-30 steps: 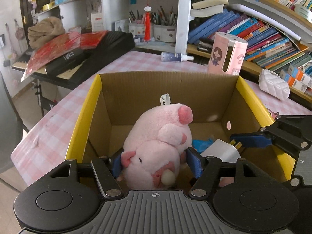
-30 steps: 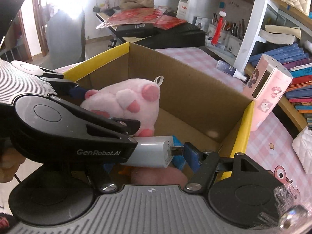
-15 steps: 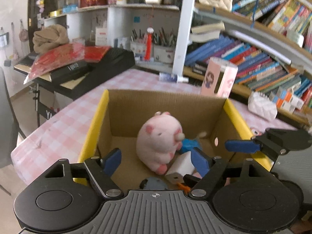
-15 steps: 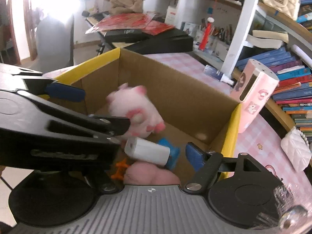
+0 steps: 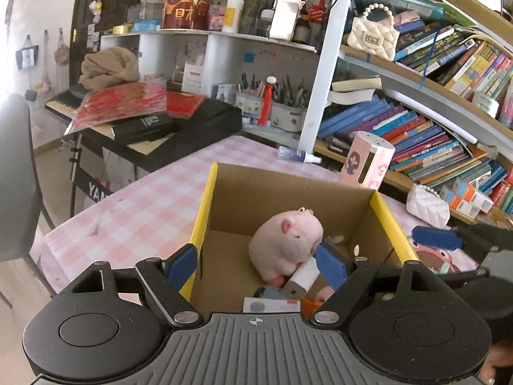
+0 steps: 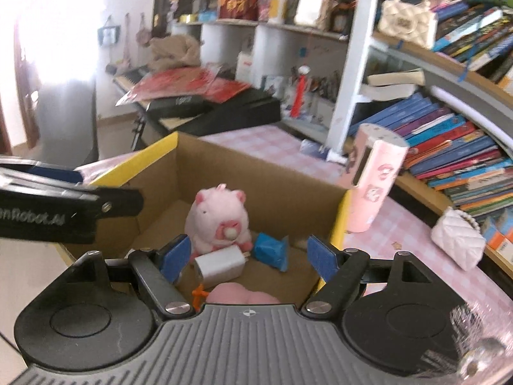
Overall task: Organize objects
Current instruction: 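Open both tools to release the pig and charger in the box, then lift both open tools out and move toward the teal clip and tape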
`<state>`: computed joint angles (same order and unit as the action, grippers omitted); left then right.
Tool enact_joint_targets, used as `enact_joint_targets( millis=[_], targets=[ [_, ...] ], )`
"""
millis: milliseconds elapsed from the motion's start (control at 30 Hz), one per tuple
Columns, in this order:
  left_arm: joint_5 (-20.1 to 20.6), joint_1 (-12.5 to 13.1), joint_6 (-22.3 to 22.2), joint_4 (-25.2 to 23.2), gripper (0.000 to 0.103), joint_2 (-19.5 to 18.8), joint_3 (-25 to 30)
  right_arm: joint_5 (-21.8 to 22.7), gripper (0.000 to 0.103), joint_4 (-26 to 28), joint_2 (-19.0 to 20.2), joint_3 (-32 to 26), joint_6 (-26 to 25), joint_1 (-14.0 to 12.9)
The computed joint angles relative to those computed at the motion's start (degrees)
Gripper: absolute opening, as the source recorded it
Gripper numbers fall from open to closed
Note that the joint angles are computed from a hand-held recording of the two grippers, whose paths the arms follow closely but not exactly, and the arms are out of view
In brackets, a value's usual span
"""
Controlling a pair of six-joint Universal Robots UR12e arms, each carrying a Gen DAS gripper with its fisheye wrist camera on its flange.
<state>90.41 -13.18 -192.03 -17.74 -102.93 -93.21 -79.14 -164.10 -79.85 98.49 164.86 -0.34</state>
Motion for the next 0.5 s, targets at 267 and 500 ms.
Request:
enact_joint_targets(
  millis=[267,500],
  targets=[
    [-1.1,0.7,-0.1,1.1,0.083,2.2,-3.0,-4.6,0.081,-3.8,-2.3,2.9,2.7,0.8],
    [-0.8,0.8,1.2,1.2,0.084,4.6,-5.9,-8.2,0.082,-5.8,-4.7,6.2,7.6,1.8]
  ],
)
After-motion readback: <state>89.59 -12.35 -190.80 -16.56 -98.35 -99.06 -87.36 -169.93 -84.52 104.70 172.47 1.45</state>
